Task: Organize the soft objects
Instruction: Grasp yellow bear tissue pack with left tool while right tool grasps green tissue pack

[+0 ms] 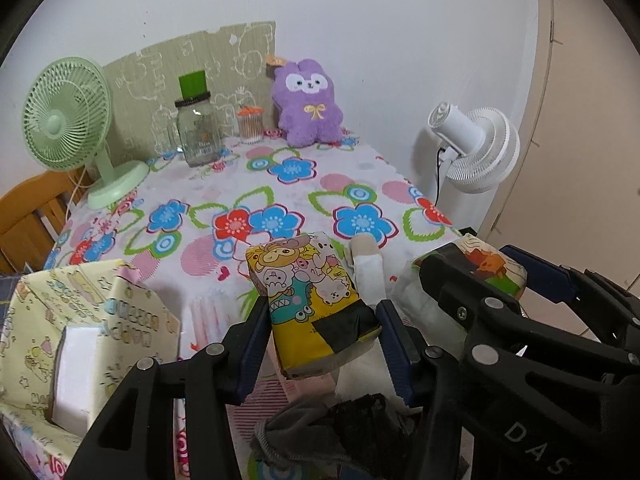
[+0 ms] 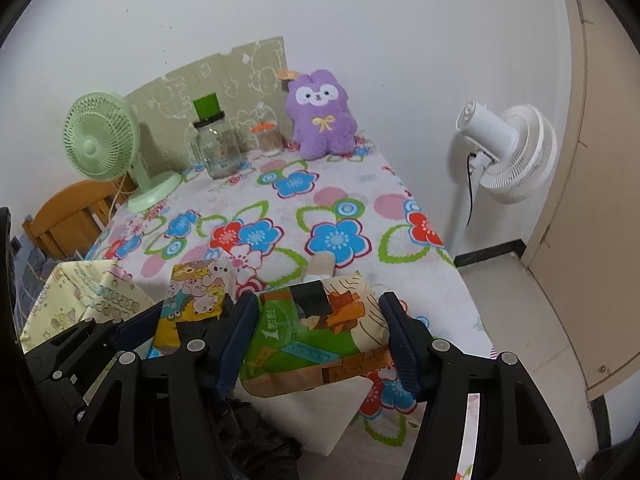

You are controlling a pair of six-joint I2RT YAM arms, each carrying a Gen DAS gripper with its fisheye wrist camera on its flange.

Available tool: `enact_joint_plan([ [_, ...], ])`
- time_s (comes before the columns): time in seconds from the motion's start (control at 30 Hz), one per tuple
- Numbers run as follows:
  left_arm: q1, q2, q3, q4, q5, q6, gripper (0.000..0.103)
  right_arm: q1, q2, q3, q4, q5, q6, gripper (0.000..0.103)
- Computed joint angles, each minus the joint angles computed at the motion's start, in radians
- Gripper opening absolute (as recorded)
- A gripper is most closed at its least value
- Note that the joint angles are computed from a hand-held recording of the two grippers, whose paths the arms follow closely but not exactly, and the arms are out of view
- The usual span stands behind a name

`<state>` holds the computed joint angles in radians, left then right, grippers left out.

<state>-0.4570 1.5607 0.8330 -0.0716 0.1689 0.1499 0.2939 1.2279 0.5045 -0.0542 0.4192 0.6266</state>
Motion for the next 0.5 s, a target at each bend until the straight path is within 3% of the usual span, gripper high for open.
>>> enact_joint_plan([
  [0.23, 0.034, -0.104, -0.034, -0.034, 0.030, 0.019, 0.054, 0.093, -0.078, 0.028, -0.099, 0.092, 0.043, 0.064],
  [0.27, 0.038, -0.116, -0.038, -0.039, 0.033, 0.022, 0.054, 0.110, -0.090, 0.033, -0.117, 0.109, 0.051, 0.056],
  [0.3, 0.045, -0.133, -0.041, -0.049, 0.040, 0.024, 0.054, 0.124, -0.098, 0.038, -0.130, 0.123, 0.058, 0.040],
  [0.5, 0.069, -0.173, -0.066, -0.061, 0.063, 0.047, 0.054, 0.160, -0.124, 0.043, -0.167, 0.118, 0.102, 0.040],
])
